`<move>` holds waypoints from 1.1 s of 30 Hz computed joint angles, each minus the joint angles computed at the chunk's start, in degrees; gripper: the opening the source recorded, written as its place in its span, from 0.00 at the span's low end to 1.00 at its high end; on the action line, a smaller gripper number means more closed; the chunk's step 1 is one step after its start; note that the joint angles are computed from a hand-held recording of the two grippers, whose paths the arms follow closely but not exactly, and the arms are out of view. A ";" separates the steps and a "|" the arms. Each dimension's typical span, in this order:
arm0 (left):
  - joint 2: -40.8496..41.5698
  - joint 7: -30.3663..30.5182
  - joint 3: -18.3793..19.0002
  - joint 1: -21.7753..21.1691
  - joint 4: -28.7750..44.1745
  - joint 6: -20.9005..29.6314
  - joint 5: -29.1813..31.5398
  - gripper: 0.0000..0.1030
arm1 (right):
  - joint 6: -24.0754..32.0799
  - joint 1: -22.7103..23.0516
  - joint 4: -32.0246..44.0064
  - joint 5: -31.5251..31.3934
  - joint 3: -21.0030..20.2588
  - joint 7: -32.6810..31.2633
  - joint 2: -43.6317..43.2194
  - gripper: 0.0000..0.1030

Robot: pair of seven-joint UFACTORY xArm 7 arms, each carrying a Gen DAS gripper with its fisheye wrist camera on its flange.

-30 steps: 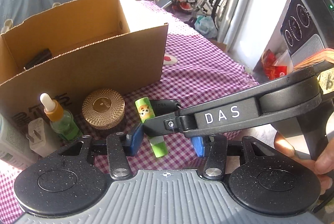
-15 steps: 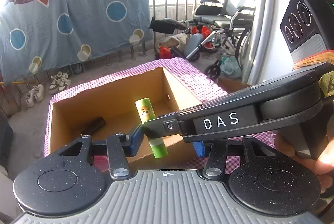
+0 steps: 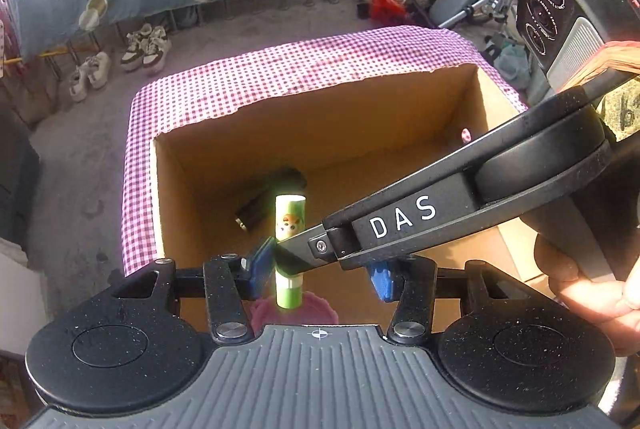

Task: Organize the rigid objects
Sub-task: 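Lift the glue stick with the right tool and drop it into the box, then move the right tool to the black key fob case and close on it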

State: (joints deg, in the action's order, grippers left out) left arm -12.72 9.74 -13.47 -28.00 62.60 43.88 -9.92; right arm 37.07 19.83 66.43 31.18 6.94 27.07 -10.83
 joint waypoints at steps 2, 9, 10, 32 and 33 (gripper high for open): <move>0.92 -1.10 -0.07 0.68 0.46 0.77 1.50 0.49 | 1.55 0.18 1.79 2.38 -0.77 -2.25 2.79 0.15; 2.00 -2.56 -0.04 1.41 1.21 2.13 3.69 0.57 | 5.13 -1.98 5.54 5.29 -0.27 -4.73 8.92 0.16; 1.85 -2.89 -0.11 1.45 1.20 2.29 3.93 0.58 | 5.39 -2.31 5.83 5.68 -0.15 -5.12 9.32 0.16; -18.68 6.58 3.89 -5.48 -11.54 -1.82 -11.95 0.63 | -4.32 -0.85 -24.87 -7.13 5.63 15.65 -42.37 0.17; -20.02 7.35 4.32 -6.49 -13.03 -2.32 -13.45 0.63 | -4.08 -1.20 -27.44 -7.82 6.85 18.46 -46.77 0.18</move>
State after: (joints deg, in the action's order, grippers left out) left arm -32.74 17.09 -9.15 -34.49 49.56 41.56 -23.37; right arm 32.99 18.64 38.99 23.36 13.79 45.54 -57.60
